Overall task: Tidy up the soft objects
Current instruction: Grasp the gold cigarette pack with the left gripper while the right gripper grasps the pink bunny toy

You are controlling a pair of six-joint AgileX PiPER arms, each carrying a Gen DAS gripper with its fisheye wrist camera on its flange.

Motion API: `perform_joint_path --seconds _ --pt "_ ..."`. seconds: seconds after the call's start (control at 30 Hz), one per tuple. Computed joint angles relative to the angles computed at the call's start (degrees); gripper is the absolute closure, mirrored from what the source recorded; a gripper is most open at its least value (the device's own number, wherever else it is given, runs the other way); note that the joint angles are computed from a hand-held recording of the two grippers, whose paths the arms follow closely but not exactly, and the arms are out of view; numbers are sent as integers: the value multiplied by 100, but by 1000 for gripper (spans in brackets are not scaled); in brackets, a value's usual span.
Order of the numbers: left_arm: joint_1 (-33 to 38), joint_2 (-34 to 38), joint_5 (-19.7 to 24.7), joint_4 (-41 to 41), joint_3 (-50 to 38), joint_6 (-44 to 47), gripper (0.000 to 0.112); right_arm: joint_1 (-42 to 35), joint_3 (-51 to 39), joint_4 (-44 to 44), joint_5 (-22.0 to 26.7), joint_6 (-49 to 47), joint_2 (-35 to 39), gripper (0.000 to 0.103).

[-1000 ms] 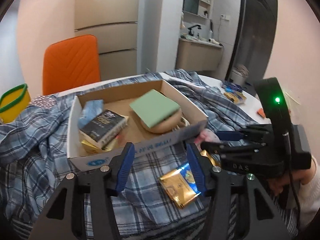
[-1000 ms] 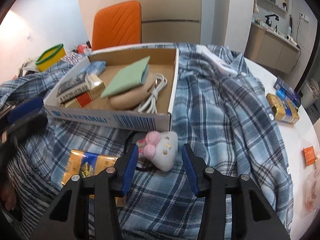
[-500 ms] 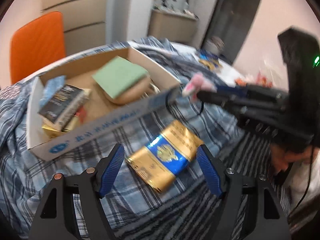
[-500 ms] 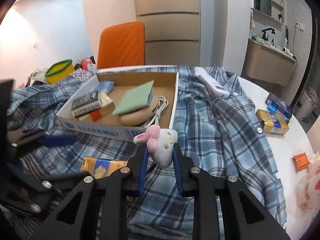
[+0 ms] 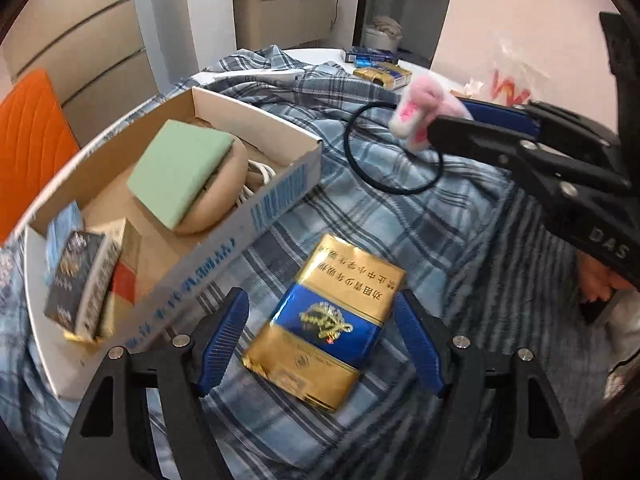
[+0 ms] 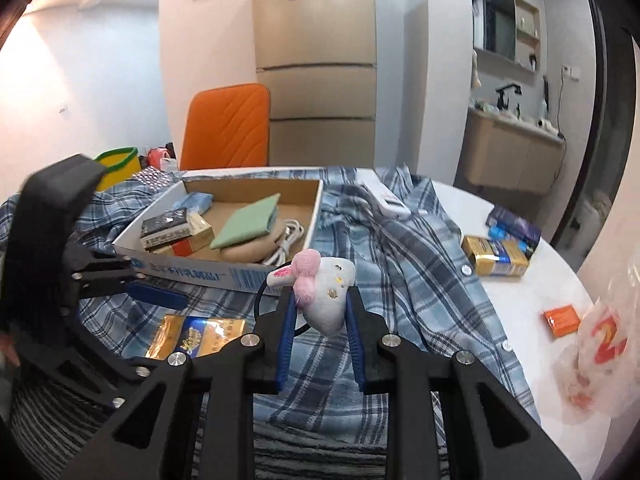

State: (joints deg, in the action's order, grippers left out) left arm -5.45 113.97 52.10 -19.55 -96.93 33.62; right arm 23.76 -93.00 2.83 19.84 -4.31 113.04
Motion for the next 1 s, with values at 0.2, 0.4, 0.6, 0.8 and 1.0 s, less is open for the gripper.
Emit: perform_joint_path --seconds 0.2,0.4,0.6,0.8,1.0 --pt "-23 682 853 68 -970 -104 39 -58 20 268 -28 -170 21 77" --pt "193 707 942 -447 -971 -116 54 -101 9 381 -3 -207 56 77" --pt "144 -119 -7 -501 275 68 59 -90 71 325 -87 -156 25 77" --pt "-79 -1264 -2132 -10 1974 -812 59 4 330 -142 -394 186 -138 77" --pt "-50 -2392 -4068 107 3421 -1277 59 171 749 -1463 -881 1365 -402 77"
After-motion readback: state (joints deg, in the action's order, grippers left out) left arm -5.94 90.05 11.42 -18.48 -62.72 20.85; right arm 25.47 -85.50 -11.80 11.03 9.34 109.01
